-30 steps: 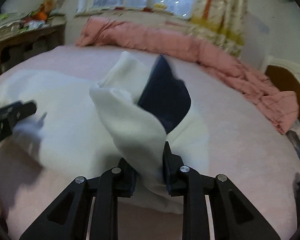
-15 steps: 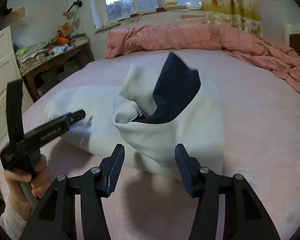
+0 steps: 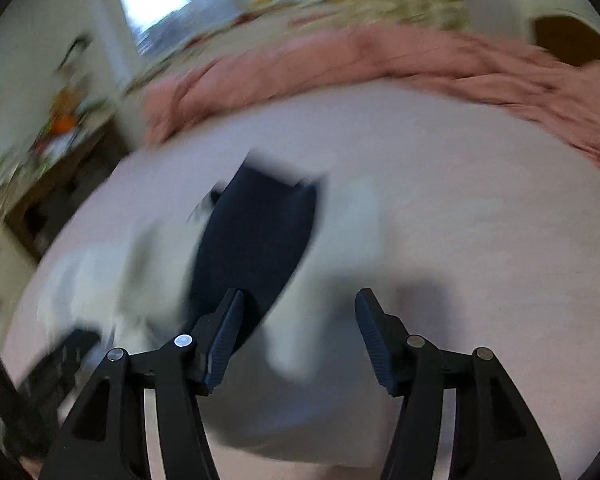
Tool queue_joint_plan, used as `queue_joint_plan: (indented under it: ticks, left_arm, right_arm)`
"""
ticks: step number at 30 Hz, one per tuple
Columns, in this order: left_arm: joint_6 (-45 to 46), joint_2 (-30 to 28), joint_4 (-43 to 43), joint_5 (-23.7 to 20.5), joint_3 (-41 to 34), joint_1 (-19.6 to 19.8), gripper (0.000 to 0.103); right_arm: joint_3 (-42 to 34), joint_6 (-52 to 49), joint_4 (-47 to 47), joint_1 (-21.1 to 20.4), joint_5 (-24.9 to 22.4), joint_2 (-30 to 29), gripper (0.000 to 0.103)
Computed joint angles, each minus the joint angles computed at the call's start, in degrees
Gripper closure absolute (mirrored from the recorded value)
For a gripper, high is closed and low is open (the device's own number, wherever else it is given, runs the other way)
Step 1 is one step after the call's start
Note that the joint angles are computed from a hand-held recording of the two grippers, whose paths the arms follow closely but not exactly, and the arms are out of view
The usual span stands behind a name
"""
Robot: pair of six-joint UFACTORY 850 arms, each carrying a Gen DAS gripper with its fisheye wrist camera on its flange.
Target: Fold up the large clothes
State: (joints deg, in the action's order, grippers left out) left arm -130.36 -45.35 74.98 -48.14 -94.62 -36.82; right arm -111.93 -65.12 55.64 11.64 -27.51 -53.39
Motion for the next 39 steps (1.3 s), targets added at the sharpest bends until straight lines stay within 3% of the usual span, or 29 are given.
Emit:
queue_joint_plan:
  ticks: [2, 4, 6, 9, 13, 14, 16, 20, 23, 25, 27, 30, 32, 33, 35, 37, 39]
  left_arm:
    - [-1.0, -0.3, -0.5, -4.2, -0.5, -0.6, 0.055]
    - [-4.0, 0.0, 0.8, -7.6, 0.1, -1.2, 0.054]
    - [-6.8, 0.7, 2.1, -9.9, 1.4, -1.6, 0.052]
    - [-10.4, 1.8, 1.7, -14.8, 3.2, -2.0, 0.04]
    - [-18.7, 3.9, -4.1, -22.3, 7.1, -2.5, 0.018]
    - [-22.7, 5.2, -4.2, -21.7, 9.5, -2.6, 0.017]
    - [-30.7, 8.3, -2.4, -15.8, 15.3, -2.0, 0.016]
    - [-41.2, 11.8, 7.2, 3.3, 22.8, 2.3, 0.016]
    - [-38.5, 11.2, 9.3, 6.0, 21.8, 3.2, 0.016]
    - [-34.9, 10.5, 8.9, 8.7, 20.5, 3.9, 0.016]
    - [-31.0, 10.0, 7.3, 9.4, 19.1, 4.0, 0.016]
    - [-28.1, 9.0, 9.2, 14.1, 17.2, 5.5, 0.016]
    - [-25.0, 8.3, 7.9, 16.0, 15.7, 6.6, 0.031]
    - [-21.3, 7.5, 4.1, 14.9, 13.7, 6.8, 0.036]
    - [-16.0, 6.5, 1.0, 11.0, 10.8, 6.2, 0.068]
    - [-9.1, 5.2, -0.2, 4.3, 6.7, 4.9, 0.08]
    - [-9.1, 4.4, 3.9, 0.1, 4.4, 3.6, 0.084]
  right_arm:
    - [5.8, -9.7, 3.1, 2.7, 12.0, 2.1, 0.04]
    - [7.8, -14.4, 6.2, 4.0, 17.1, 2.9, 0.039]
    - [8.2, -19.5, 12.1, 3.5, 16.0, 3.2, 0.039]
    - [9.8, -26.8, 22.3, 1.8, 11.6, 4.5, 0.039]
    - [11.5, -34.7, 32.5, 0.3, 3.1, 6.5, 0.039]
    - [12.2, -35.9, 33.5, 0.0, 1.7, 7.0, 0.037]
    - [11.6, -33.5, 30.0, 0.1, 0.4, 6.6, 0.035]
    - [10.5, -27.4, 22.1, 2.0, 4.3, 5.2, 0.035]
    - [11.8, -35.2, 24.4, 3.7, 9.4, 5.2, 0.034]
    - [12.1, -36.8, 25.6, 4.0, 10.3, 5.3, 0.034]
    - [12.1, -37.3, 26.5, 3.8, 9.7, 5.4, 0.034]
    - [12.5, -37.9, 28.6, 2.8, 6.6, 5.9, 0.034]
    - [12.1, -37.0, 29.5, 1.4, 3.2, 6.3, 0.034]
    - [12.3, -38.4, 32.0, 0.7, 2.6, 6.7, 0.034]
    - [11.3, -37.7, 35.5, -1.4, -0.5, 6.7, 0.034]
    - [7.9, -29.1, 31.9, -3.6, -4.8, 5.0, 0.034]
    - [4.4, -21.1, 27.9, -4.9, -6.9, 2.8, 0.033]
